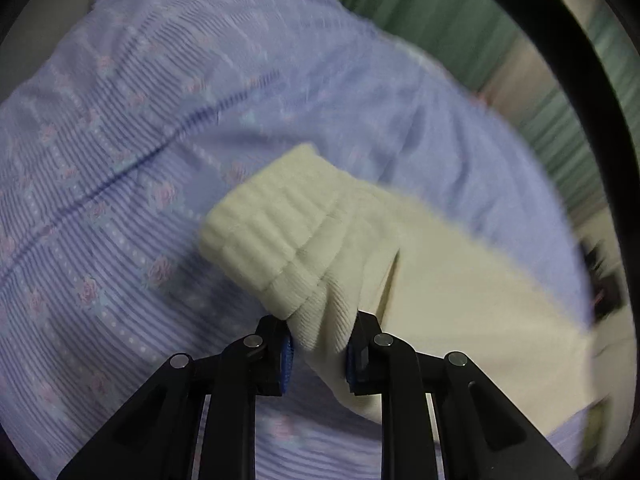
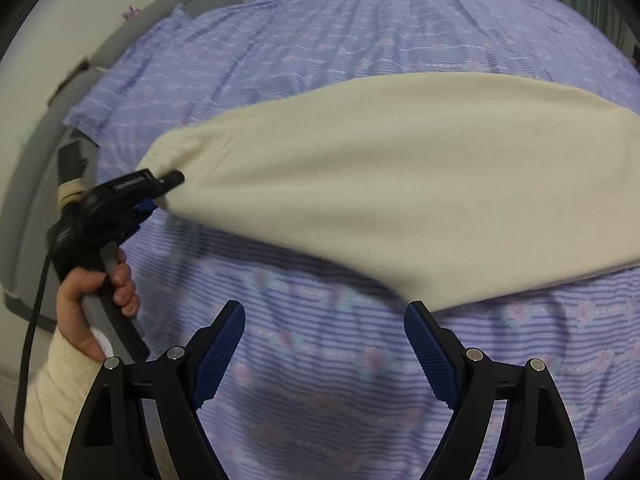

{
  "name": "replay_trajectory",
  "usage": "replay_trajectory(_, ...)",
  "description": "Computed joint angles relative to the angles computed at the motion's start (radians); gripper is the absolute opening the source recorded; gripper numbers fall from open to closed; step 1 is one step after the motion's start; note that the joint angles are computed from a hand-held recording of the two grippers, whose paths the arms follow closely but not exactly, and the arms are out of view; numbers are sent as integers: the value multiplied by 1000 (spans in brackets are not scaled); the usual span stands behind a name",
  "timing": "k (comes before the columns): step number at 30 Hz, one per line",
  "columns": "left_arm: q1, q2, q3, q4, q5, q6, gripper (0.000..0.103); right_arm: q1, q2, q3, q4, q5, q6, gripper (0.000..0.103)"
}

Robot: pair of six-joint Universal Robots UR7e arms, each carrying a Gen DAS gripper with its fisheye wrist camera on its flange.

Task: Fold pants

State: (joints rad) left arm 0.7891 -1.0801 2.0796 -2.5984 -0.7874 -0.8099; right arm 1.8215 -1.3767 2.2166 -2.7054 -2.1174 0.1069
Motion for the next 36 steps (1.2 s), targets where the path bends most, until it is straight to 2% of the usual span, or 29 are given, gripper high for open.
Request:
replay_trajectory(6,-20,28,-5,7,44,12,22,-97,-23,62,-44,2,-24,74)
replay_trajectory(9,-17,57,-40,23,67,39,23,-164,-35,71,-48,76,-13,71)
replay_trajectory(11,-7,58,-43,13,55,30,23,-192,-23,58,-38,102,-10,63)
replay_trajectory(14,-3,31,-17,0,36,11,23,-180,-4,47,-71,99,-41,59)
replay_trajectory(17,3,16,-2,-15,18,7,23,-131,6,43,-135,50,-82,58)
replay_trajectory(20,8,10,5,-21,10,4,24,-115,32,34,-175,28,-138,58)
replay_trajectory(21,11,4,10,-22,4,-1,24,-123,39,28,-163,21,-151,55)
replay_trajectory(23,19,0,15,-29,-8,-3,24,-144,62,17,-138,11,-159,35)
replay_trajectory(25,17,-9,24,-24,-8,7,25,-153,66,15,-110,-5,-145,21)
replay_trajectory(26,12,-8,24,-16,1,18,25,-151,55,22,-106,1,-140,19)
replay_trajectory(30,2,-12,20,41,9,9,30,-127,24,49,-69,-26,-126,20)
replay_trajectory(31,-1,-13,11,72,6,-1,30,-125,20,41,-20,-36,-99,21)
replay_trajectory(32,-8,-16,0,111,4,-5,33,-130,3,35,38,-16,-68,24)
replay_trajectory(33,-21,-21,-13,166,11,-14,40,-131,-11,36,66,8,-48,28)
replay_trajectory(34,-41,-27,-25,237,33,-36,47,-122,-36,40,90,27,-29,39)
replay_trajectory(35,-63,-34,-29,295,61,-55,58,-99,-59,50,79,12,-26,47)
replay_trajectory(36,-96,-49,-18,321,91,-52,62,-78,-75,59,66,-6,-27,49)
